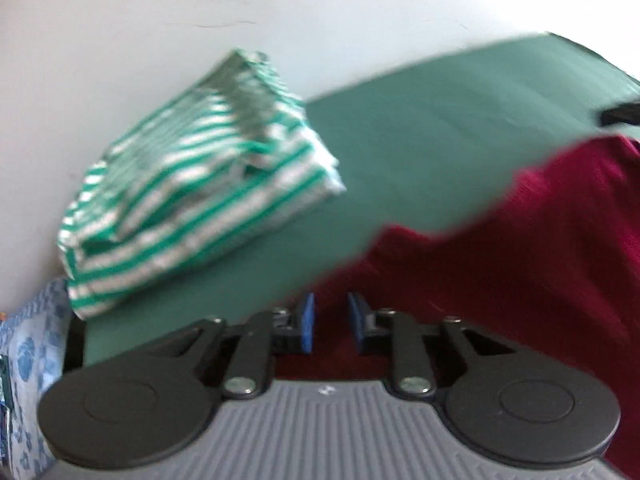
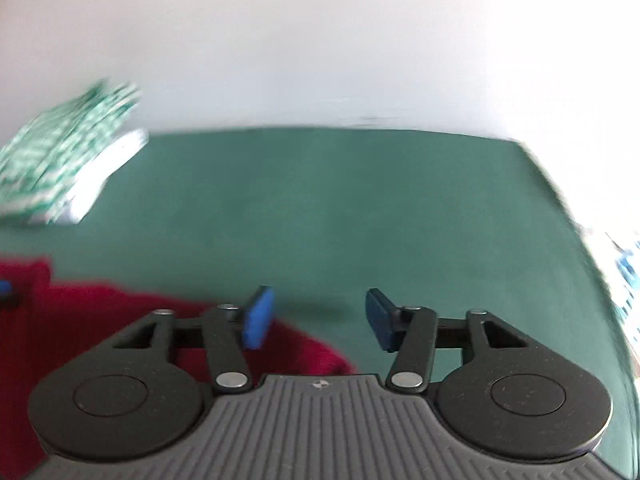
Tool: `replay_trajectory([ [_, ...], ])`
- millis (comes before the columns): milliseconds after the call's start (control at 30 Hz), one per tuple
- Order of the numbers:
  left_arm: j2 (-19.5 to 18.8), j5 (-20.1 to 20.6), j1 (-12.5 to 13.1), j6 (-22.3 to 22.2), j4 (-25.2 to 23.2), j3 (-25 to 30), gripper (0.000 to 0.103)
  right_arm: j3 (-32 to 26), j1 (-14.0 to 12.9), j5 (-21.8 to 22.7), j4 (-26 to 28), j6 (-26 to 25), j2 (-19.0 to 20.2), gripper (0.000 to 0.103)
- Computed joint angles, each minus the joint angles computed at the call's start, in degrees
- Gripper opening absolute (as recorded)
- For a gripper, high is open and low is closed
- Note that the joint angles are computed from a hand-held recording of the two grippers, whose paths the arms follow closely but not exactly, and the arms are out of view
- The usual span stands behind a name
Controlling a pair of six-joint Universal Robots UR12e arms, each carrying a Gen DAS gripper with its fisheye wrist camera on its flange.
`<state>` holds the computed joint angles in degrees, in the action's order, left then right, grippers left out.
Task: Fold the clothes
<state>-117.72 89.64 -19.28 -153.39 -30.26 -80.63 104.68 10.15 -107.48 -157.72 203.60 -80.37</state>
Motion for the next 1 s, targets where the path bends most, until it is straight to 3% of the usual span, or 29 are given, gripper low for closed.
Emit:
replay_trajectory([
  [33, -0.56, 0.47, 0.19, -0.37, 1.35, 0.29, 0.028, 1.38, 0.33, 1.49, -3.2, 0.61, -1.01, 0.045],
  [100, 1.35, -4.29, 1.06, -0.01, 2.44, -2.09, 0.022, 3.39, 0.26, 9.65, -5.62, -0.25, -3.35, 0.045],
  [133, 2.34, -7.13, 1.6, 0.25, 2.9, -3.31, 0.02, 3.74, 0.53, 13.71, -4.76, -1.36, -4.12, 0.045],
  [200, 4.05, -12.4, 2.35, 1.33, 2.59, -5.44, 0.028, 3.4, 1.12, 20.52, -1.16, -5.19, -4.47, 0.042],
  [267, 4.83, -14.58, 2.22, 2.63, 2.16, -6.94, 0.03, 2.61, 2.25, 22.94, 1.15, -9.1, -3.7, 0.039],
  [300, 4.86, -14.08, 1.85, 2.91, 2.72, -7.51, 0.03, 2.15, 2.8, 22.37, 1.44, -11.46, -3.11, 0.039],
  [400, 4.34, -13.89, 1.54, 0.73, 7.08, -8.7, 0.037, 0.96, 4.78, 12.93, -0.33, -16.78, -1.05, 0.034],
  [467, 2.79, -12.94, 1.56, -2.31, 8.72, -7.32, 0.057, 0.27, 4.62, 8.94, -0.82, -17.67, -0.11, 0.035],
  [500, 2.09, -12.53, 1.64, -3.06, 9.48, -6.82, 0.062, -0.21, 4.55, 6.87, -0.58, -17.68, 0.33, 0.047],
  [633, 1.34, -12.51, 2.01, -3.44, 16.68, -8.81, 0.083, -0.75, 3.23, 4.37, -0.73, -14.5, 1.1, 0.06],
  [733, 1.6, -11.91, 2.19, -4.11, 16.27, -8.94, 0.082, -0.04, 2.97, 4.47, -1.74, -12.6, 0.59, 0.059],
  [833, 4.13, -13.06, 2.85, -0.79, 18.12, -12.39, 0.063, 2.21, 3.99, 6.4, -3.47, -9.65, -1.87, 0.043],
  [933, 6.71, -14.37, 3.58, 2.67, 19.89, -15.81, 0.066, 5.93, 5.8, 9.09, -3.46, -6.19, -5.95, 0.042],
  [1000, 6.84, -14.54, 3.92, 4.09, 19.24, -16.4, 0.066, 8.61, 6.14, 10.63, -0.33, -2.05, -8.99, 0.034],
])
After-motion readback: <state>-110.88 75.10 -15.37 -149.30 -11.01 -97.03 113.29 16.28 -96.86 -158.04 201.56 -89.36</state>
